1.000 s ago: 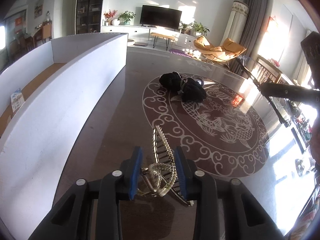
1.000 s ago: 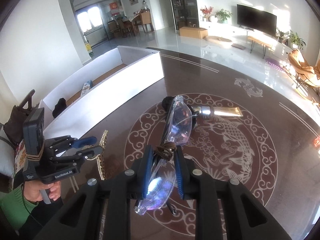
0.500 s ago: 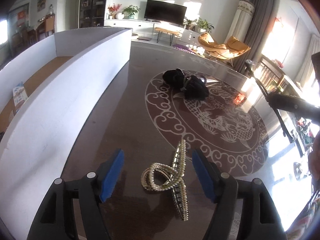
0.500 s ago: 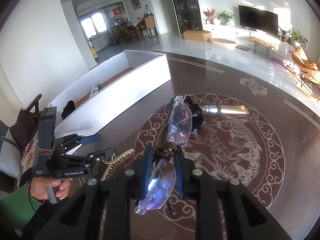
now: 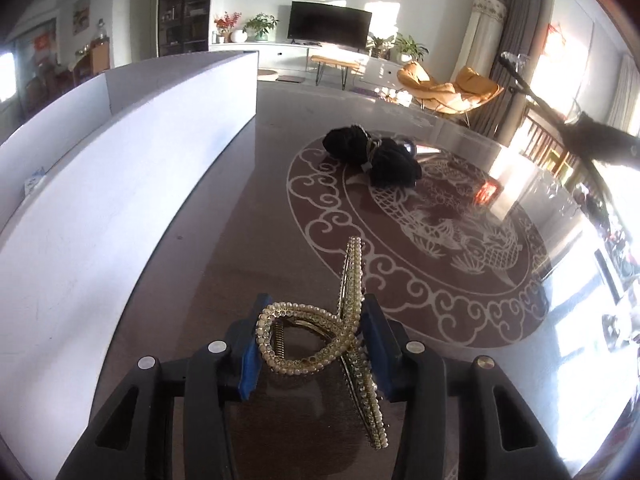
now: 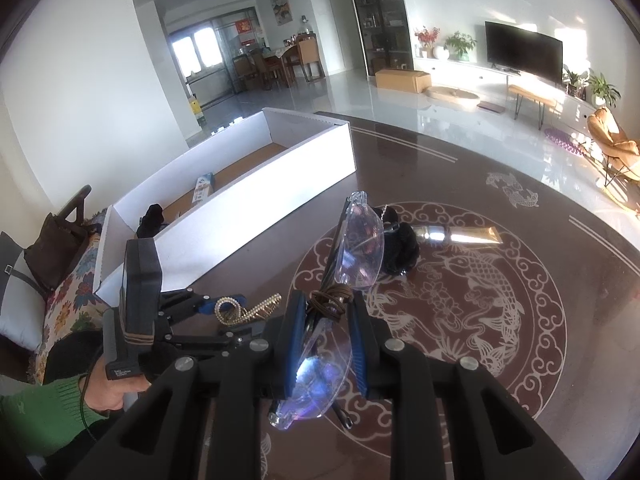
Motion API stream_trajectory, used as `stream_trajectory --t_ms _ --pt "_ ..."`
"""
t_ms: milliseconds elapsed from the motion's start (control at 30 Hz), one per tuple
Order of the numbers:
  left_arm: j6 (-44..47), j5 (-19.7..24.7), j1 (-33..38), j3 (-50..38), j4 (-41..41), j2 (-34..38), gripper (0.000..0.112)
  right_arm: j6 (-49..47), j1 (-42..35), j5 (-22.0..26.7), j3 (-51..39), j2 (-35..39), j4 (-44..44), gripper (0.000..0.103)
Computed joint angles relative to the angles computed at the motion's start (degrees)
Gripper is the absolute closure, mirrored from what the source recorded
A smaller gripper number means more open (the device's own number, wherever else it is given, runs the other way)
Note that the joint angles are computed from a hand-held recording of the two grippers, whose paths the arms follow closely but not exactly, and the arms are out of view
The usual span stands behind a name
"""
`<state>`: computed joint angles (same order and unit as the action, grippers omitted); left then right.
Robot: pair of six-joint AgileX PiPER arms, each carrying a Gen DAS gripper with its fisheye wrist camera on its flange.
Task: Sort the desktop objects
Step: 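Carry the clip with the left tool while the right tool carries the glasses into the white box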
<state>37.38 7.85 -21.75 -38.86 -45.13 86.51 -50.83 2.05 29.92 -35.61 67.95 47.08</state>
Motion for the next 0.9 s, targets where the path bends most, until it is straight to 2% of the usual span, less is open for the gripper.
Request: stream_trajectory --t_ms 100,233,300,433,500,533,600,667,700,733,767,800,900 --pt "2.3 5.1 4.0 -1.0 -3.6 -6.9 0.067 5.6 4.2 -0.8 -4.4 2.1 -3.8 0.08" --pt "-1.2 12.1 13.2 -4.1 -0.7 -15.8 0.067 15.9 13.8 -2.8 -15.1 8.7 -11.0 0.08" --pt "-3.6 14.7 19.4 -6.5 2.7 -17.5 0.067 22.1 19.6 -4.2 -21.9 13.8 -16.1 0.08" --pt "-7.9 19.3 31.9 -12.5 8.2 -12.5 0.067 32.2 28.3 -4.7 -38.4 27.9 -23.4 0.08" --pt "-6.2 22.3 36.9 -14.8 6.0 -7.8 0.067 36.2 30.6 -2.9 -48.2 36.8 -24.6 0.08" --pt "-6.5 22.8 38.0 -15.4 6.3 -5.8 0.067 38.6 31.5 -1.9 -53.0 41.1 -25.6 0.08" --pt "-13.9 21.6 37.7 -16.0 13.5 -3.0 0.067 42.3 33.0 0.7 -62.1 49.5 -26.3 0.08" --pt "-20.1 23.1 37.9 -17.4 17.9 -0.3 0.063 46.6 34.1 5.9 -72.6 57.8 -27.8 0.078" --pt "-20.0 24.7 38.6 -18.4 17.1 0.8 0.054 48.4 34.3 8.7 -77.5 61.4 -28.1 0.074" --pt "-17.5 24.6 39.6 -17.8 14.9 1.0 0.04 51.2 34.6 10.7 -81.5 64.3 -29.8 0.057" --pt "-16.4 24.6 40.3 -17.9 13.7 1.1 0.034 54.0 35.0 11.0 -83.1 65.7 -31.8 0.039" --pt "-15.3 24.2 40.9 -17.4 12.4 0.8 0.027 55.3 35.1 9.6 -82.5 65.7 -32.4 0.034" --pt "-13.1 22.9 41.5 -16.4 9.7 0.3 0.026 52.1 33.9 2.7 -74.0 61.2 -28.1 0.033"
